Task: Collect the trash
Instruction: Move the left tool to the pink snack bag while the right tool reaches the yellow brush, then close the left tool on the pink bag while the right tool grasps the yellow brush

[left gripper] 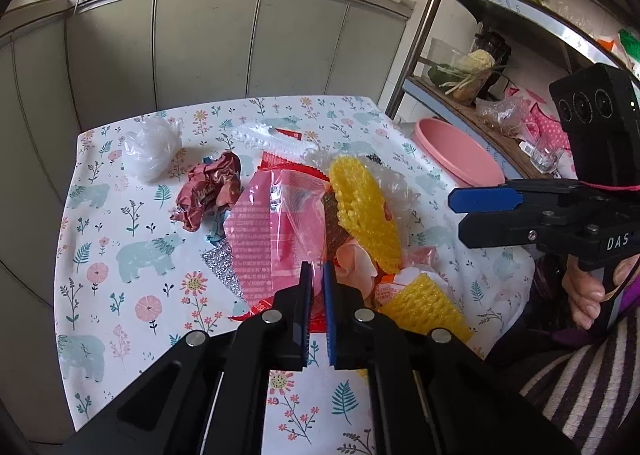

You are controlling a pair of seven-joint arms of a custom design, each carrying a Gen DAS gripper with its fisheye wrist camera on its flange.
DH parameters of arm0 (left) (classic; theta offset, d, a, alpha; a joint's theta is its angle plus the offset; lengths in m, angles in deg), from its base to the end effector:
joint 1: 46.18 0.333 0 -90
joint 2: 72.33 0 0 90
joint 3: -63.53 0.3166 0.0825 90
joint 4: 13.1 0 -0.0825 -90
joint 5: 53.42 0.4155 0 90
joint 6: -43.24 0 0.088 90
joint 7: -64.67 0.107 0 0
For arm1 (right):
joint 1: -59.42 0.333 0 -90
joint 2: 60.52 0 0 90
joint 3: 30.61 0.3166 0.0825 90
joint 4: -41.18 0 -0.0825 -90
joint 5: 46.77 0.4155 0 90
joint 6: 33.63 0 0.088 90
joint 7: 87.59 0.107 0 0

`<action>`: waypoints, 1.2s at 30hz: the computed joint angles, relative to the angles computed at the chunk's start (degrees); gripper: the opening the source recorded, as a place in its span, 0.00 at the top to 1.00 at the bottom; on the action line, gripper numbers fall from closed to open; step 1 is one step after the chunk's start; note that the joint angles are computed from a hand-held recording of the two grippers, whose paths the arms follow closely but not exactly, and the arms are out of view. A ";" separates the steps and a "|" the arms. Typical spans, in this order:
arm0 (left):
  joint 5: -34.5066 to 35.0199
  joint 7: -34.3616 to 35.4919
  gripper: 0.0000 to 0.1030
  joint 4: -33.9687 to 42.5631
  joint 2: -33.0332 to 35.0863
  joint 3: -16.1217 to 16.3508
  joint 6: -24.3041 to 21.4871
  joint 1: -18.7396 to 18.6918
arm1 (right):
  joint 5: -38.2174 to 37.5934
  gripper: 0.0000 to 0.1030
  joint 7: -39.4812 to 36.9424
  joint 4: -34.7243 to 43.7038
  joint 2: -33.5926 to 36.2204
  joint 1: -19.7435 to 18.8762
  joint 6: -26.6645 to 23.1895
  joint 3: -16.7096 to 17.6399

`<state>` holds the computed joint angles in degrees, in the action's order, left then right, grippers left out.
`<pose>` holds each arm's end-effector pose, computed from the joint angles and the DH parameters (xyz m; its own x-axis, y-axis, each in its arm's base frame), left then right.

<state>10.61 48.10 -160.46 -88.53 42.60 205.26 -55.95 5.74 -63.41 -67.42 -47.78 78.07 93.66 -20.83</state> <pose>0.3831 -0.2774 0.3674 0.2122 -0.9529 0.2165 -0.6749 -0.3032 -0.6727 0.5647 0.3287 0.3942 0.8708 -0.2975 -0.3913 -0.4859 -0.6421 -0.5930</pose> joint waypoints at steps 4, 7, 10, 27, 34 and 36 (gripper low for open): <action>1.29 -2.47 0.96 -1.50 -3.14 -0.50 0.67 0.62 | -3.84 0.45 0.23 0.80 1.07 2.26 3.51 0.75; 2.72 -4.98 0.96 -2.52 -5.24 -1.39 1.73 1.47 | -7.07 0.45 2.11 1.51 2.29 3.65 6.85 1.07; 3.60 -6.68 0.96 -3.25 -6.62 -2.19 2.17 2.25 | -9.88 0.45 3.98 2.79 4.18 4.41 8.44 1.38; 1.60 -6.44 0.96 -3.57 -8.09 -2.97 -1.38 2.23 | 2.83 0.90 -0.24 3.65 4.04 -1.60 2.60 3.09; 4.43 -6.37 0.96 -0.25 -5.82 -2.93 -1.11 3.05 | 9.08 0.90 -1.20 2.08 1.50 -2.73 3.80 0.72; 6.07 -6.07 0.96 1.69 -4.38 -2.71 -0.92 3.11 | 10.38 0.90 -0.55 2.17 1.40 -3.30 4.66 0.02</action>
